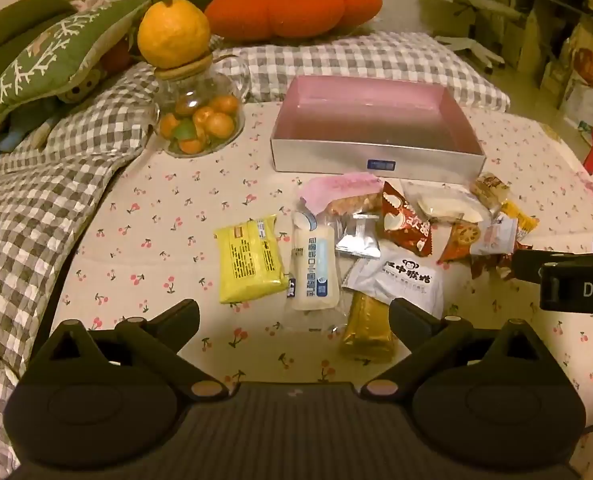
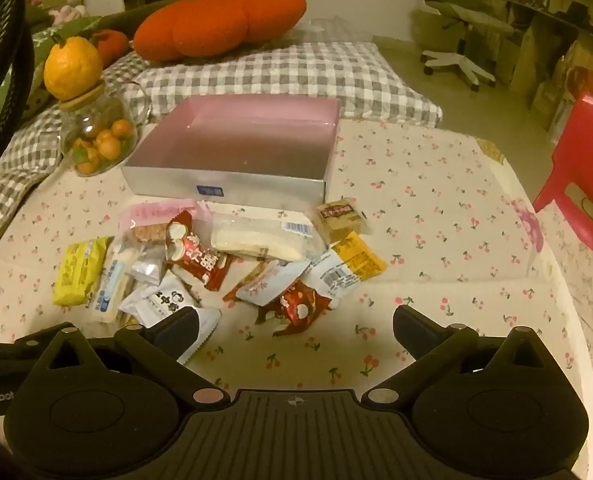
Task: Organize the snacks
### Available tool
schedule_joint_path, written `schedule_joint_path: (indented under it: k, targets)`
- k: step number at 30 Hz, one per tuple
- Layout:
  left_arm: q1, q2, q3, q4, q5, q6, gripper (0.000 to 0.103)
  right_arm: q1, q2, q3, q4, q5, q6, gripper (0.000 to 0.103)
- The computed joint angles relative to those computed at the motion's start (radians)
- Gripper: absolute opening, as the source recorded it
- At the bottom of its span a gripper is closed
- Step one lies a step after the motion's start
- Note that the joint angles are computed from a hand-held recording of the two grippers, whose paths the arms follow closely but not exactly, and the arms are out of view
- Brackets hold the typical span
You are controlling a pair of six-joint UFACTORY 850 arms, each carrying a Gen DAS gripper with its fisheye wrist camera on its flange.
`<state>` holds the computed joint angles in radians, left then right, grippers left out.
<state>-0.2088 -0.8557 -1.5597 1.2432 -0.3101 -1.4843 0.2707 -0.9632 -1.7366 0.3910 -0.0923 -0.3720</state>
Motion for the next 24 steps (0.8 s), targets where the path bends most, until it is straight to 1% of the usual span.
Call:
schedule_joint_path:
  k: [2,5,6,7,8,10,14,15,19,20,24]
  targets:
    - [0.0,0.002,0.004,0.024,0.004,-0.028,0.101,-0.001,-0.002,-0.006,-0.014,-0.011,0.014,0.103]
    - [-0.003,0.008,0.016,0.086,0.007,-0.092,0.101,-0.002,-0.003,-0.01,0.023,-0.013,-0.027,0.103]
    - [0.007,0.012,0.027,0.082,0.029,-0.094,0.101,-0.003,-0.002,-0.007,0.042,-0.011,-0.047,0.103]
    - [0.0,0.008,0.019,0.057,0.011,-0.07,0.101,-0.002,0.006,0.016,0.057,0.006,-0.062,0.103]
    - [0.0,0.008,0.014,0.024,0.008,-0.036,0.101,0.0,0.001,0.009,0.033,0.004,-0.035,0.103]
    - [0.001,0.007,0.011,0.0,0.008,-0.009,0.101,0.001,0.002,0.013,0.056,0.005,-0.054,0.103]
    - [0.0,0.008,0.012,0.002,0.007,-0.012,0.101,0.001,-0.001,0.01,0.05,-0.003,-0.048,0.103]
    - [0.0,0.008,0.013,0.003,0.006,-0.012,0.101,0.002,0.0,0.007,0.02,-0.009,-0.019,0.103]
    - [0.002,0.008,0.013,0.0,0.012,-0.011,0.101,0.003,0.001,0.009,0.017,-0.009,-0.016,0.103]
    - [0.004,0.012,0.02,0.018,0.014,-0.035,0.101,0.003,0.001,0.009,-0.002,-0.008,0.003,0.103]
    - [0.004,0.013,0.021,0.014,0.014,-0.032,0.101,0.005,-0.001,0.006,-0.031,-0.013,0.032,0.103]
